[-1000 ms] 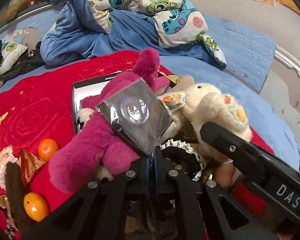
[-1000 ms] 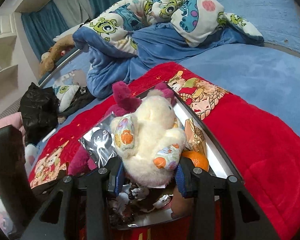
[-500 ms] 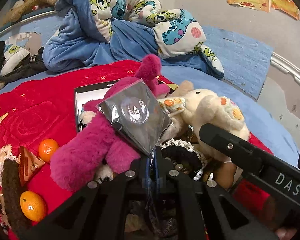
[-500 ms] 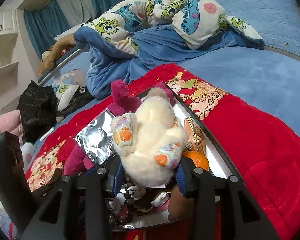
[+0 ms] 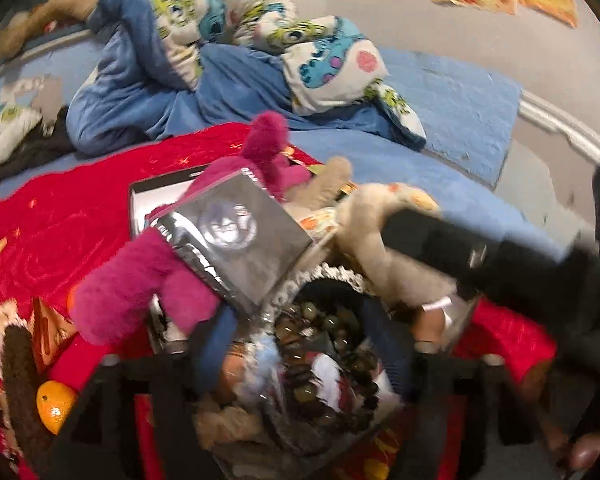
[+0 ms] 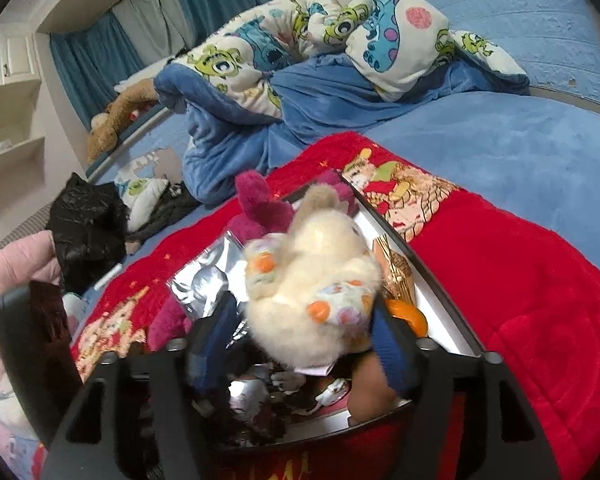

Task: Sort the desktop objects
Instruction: 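Open the right tool releasing the lamb into the box while the left tool releases the packet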

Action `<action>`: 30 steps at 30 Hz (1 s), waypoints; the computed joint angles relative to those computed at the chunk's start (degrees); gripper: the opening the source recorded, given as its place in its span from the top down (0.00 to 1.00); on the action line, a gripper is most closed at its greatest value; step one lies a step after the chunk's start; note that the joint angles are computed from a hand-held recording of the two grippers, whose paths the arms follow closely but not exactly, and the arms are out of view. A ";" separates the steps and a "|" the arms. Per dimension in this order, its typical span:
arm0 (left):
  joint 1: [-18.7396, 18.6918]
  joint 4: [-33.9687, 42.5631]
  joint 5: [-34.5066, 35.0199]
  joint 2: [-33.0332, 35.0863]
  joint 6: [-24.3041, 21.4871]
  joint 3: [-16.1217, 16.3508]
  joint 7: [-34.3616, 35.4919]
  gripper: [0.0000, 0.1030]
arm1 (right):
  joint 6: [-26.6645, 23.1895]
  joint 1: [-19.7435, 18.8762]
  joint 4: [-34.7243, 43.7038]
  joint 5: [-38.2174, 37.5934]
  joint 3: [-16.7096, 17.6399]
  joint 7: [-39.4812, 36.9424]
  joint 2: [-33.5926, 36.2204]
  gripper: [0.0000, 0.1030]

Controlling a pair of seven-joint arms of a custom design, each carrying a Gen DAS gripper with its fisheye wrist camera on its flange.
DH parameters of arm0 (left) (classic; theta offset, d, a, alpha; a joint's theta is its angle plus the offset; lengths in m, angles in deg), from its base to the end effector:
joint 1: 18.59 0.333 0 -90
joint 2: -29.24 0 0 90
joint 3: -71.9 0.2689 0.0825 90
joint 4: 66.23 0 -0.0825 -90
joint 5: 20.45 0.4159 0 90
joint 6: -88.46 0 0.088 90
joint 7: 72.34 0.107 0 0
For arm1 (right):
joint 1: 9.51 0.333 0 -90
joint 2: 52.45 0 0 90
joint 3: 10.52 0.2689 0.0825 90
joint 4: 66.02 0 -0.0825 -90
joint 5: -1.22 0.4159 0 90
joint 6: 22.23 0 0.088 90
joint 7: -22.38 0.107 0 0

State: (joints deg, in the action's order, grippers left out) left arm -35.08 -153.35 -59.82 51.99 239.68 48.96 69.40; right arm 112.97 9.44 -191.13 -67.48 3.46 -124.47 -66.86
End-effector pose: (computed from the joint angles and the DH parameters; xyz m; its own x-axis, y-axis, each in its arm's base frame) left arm 0.6002 -0.4176 0.4744 -0.8741 -0.4697 0.1242 -0.3632 0.4622 -0.8090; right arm 0.4735 0.2984 0.4874 -0.4791 -0.7584 -0.4420 -0.2243 0.5925 -0.7737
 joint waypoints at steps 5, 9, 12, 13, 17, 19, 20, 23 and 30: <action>0.89 -3.37 -4.91 -2.66 3.59 -1.34 5.21 0.00 | -2.22 -0.11 -1.53 -3.60 1.65 4.50 -2.70 0.00; -0.05 -1.86 -3.15 -1.58 2.69 0.13 1.33 0.00 | -2.53 -0.52 -5.11 -8.83 2.91 11.53 -6.83 0.00; 0.37 -1.06 -2.62 -1.14 1.97 0.41 -0.35 0.00 | -4.06 -0.72 -5.85 -9.08 3.70 13.37 -7.95 0.00; 0.73 -0.97 -2.97 -1.16 1.69 0.27 -0.45 0.00 | -4.94 -0.67 -5.67 -8.40 3.88 13.05 -7.86 0.00; 1.21 -0.95 -3.27 -1.42 0.85 0.18 -0.83 0.00 | -5.23 -0.58 -5.38 -7.62 3.80 12.54 -7.69 0.00; 0.98 -1.04 -2.70 -1.62 1.07 0.44 -1.31 0.00 | -6.15 -0.45 -4.63 -6.69 3.91 11.19 -7.14 0.00; 1.05 -1.45 -2.78 -2.01 1.29 0.40 -1.24 0.00 | -6.36 -0.38 -4.26 -6.41 3.90 10.64 -6.87 0.00; 1.36 -1.72 -3.39 -2.70 1.34 0.35 -0.89 0.00 | -6.68 -0.12 -3.52 -6.40 4.01 9.81 -6.25 0.00; 2.45 -2.51 -4.09 -4.75 0.27 1.69 -2.07 0.00 | -7.39 0.69 -0.40 -7.43 3.90 8.41 -3.65 0.00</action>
State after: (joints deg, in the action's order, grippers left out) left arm -32.63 -155.86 -63.90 47.24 239.95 50.65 67.33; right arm 105.57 10.13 -191.53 -74.91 7.36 -116.06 -70.51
